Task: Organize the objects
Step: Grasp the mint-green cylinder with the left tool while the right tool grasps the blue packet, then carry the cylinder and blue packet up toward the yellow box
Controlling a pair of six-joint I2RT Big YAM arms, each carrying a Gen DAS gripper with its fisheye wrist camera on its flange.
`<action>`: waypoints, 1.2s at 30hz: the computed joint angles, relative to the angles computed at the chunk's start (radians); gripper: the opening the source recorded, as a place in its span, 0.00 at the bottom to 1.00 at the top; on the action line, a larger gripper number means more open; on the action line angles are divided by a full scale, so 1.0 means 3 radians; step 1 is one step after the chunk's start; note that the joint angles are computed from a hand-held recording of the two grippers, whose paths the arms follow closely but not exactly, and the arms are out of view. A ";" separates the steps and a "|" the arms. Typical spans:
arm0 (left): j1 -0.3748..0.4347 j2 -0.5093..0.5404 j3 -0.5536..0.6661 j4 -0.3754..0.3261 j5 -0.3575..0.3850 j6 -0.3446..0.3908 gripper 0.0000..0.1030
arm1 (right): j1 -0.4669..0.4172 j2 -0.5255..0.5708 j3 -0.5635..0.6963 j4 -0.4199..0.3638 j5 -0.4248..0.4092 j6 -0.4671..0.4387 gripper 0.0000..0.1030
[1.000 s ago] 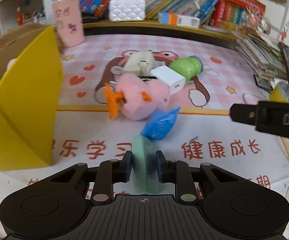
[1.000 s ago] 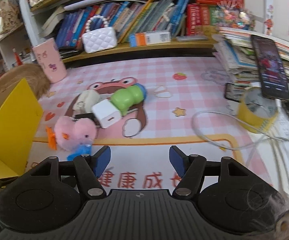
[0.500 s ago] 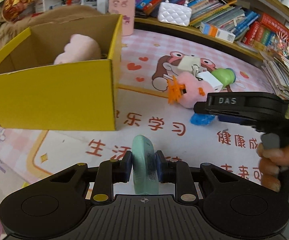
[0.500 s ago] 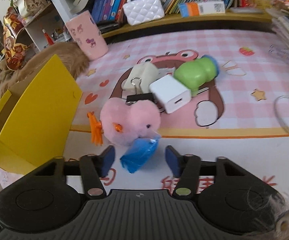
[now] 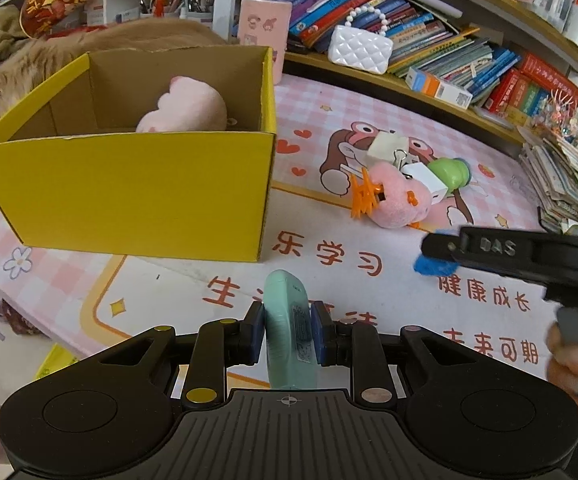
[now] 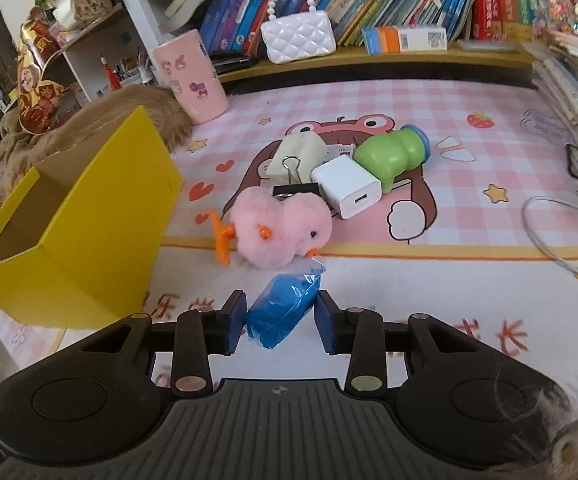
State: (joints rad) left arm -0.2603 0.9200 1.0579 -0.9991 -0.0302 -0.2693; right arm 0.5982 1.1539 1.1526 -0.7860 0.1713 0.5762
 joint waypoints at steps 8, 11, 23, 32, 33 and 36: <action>0.0291 -0.0208 -0.0113 0.0013 0.0331 0.0184 0.22 | 0.0525 -0.0154 0.0038 -0.0288 0.0643 0.0107 0.34; 0.0486 -0.0301 -0.0157 0.0008 0.0508 0.0334 0.22 | 0.0777 -0.0106 0.0085 -0.0374 0.0930 0.0076 0.34; 0.1637 -0.0638 -0.0268 -0.0342 0.1264 0.1117 0.22 | 0.1491 0.0277 0.0482 -0.0803 0.1361 0.0515 0.34; 0.2670 -0.0706 -0.0240 -0.0676 0.1834 0.1881 0.22 | 0.1905 0.0642 0.0825 -0.0879 0.1499 0.0665 0.34; 0.2775 -0.0700 -0.0231 -0.0714 0.1885 0.1974 0.22 | 0.1940 0.0677 0.0855 -0.0872 0.1505 0.0677 0.34; 0.3038 -0.0674 -0.0198 -0.0818 0.2019 0.2237 0.22 | 0.2026 0.0774 0.0941 -0.0857 0.1541 0.0739 0.34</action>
